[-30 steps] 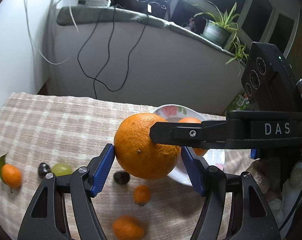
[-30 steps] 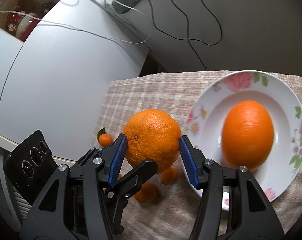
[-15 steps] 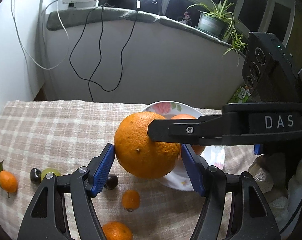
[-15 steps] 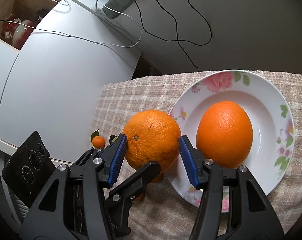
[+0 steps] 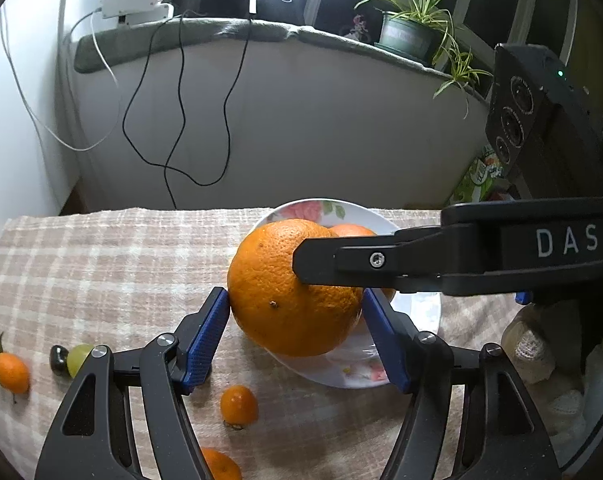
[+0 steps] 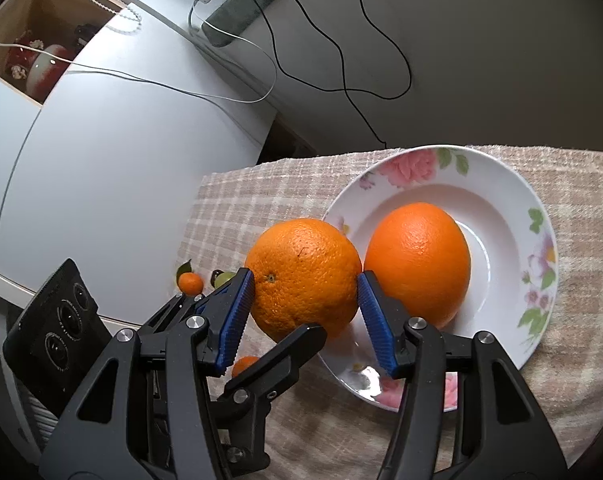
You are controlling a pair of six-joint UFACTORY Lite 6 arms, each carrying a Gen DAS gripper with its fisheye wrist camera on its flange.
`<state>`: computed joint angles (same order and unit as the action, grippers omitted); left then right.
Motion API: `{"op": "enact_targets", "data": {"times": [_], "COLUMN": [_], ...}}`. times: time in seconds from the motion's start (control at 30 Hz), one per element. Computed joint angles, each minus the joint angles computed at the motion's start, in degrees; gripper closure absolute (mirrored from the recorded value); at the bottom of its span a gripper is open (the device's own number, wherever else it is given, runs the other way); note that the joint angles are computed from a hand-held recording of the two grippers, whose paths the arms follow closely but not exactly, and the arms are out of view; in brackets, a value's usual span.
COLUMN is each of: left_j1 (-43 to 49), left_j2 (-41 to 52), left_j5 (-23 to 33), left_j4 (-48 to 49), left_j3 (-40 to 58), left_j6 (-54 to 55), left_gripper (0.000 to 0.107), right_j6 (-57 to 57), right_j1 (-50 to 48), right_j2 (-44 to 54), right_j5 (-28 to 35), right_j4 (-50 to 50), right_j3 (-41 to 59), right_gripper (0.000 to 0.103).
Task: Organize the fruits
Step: 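Lower the orange beside the first one and open both tools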
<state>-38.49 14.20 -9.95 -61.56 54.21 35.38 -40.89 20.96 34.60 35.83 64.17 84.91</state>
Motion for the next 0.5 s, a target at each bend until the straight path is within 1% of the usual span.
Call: {"op": "enact_targets", "data": {"times": [0.13, 0.27, 0.37, 0.43, 0.5], "left_j1": [-0.7, -1.8, -2.2, -2.1, -1.9], "left_j2": [0.8, 1.9, 1.9, 1.8, 1.8], "left_j5": [0.2, 0.8, 0.7, 1.2, 1.3], "left_j4": [1.4, 4.1, -0.1, -6.5, -11.2], "left_j3": [1.0, 1.9, 2.3, 2.3, 1.8], "left_j6": [-1.1, -2.6, 1.8, 8.5, 13.0], "left_gripper": [0.038, 0.038, 0.038, 0.038, 0.038], "right_j6": [2.8, 6.8, 7.4, 8.5, 11.4], "right_j1": [0.0, 1.1, 0.5, 0.8, 1.4], "right_j2": [-1.0, -4.0, -4.7, -5.2, -5.9], "right_j5": [-1.0, -5.2, -5.1, -5.8, -7.3], "right_j4": [-3.2, -10.0, -10.6, -12.2, -15.6], "right_j3": [0.1, -1.5, -2.0, -2.3, -2.4], "right_gripper": [0.044, 0.042, 0.041, 0.041, 0.04]}}
